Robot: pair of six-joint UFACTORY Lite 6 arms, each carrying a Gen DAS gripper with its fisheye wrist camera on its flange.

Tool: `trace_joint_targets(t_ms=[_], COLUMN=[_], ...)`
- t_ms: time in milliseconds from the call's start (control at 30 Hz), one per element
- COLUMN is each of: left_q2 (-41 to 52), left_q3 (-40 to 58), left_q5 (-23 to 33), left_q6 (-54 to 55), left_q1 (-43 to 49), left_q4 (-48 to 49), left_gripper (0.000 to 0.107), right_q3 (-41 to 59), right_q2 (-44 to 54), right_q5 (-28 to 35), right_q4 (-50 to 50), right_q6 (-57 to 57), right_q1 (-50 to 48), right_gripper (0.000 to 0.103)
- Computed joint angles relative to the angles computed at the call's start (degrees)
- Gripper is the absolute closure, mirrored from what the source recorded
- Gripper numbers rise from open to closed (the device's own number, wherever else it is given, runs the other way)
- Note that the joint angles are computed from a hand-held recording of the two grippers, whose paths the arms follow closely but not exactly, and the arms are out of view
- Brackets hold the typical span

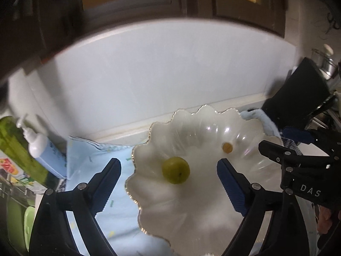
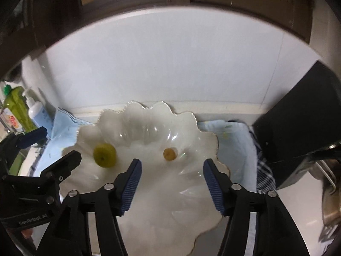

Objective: Organize fruits
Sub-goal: 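Open the right tool dropping the tan fruit while the left tool releases the apple into the bowl, then withdraw both open tools from the bowl back toward the remaining fruits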

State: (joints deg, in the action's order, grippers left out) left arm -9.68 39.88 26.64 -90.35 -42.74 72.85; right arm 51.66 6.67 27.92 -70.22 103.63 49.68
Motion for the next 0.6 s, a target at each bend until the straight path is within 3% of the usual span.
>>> trace_joint_targets(t_ms=[100, 300, 600], left_q2=[-6.34, -18.5, -30.76], left_q3=[-3.05, -7.17, -10.75], left_q5=[3.72, 7.99, 30.57], left_q6=[0.9, 5.6, 0.21], left_q1=[-3.4, -7.29, -28.77], left_q4=[-1.97, -8.93, -10.38], left_gripper=[0.007, 0.005, 0.005], right_q3=[-2.27, -6.81, -8.41], right_q2=[-4.19, -13.23, -19.86], right_q5=[4.19, 14.56, 32.96], right_q4=[-0.35, 1.07, 3.3], right_q6=[2.03, 4.04, 7.55], right_q1=[3.86, 13.18, 31.17], right_gripper=[0.037, 0.034, 0.033])
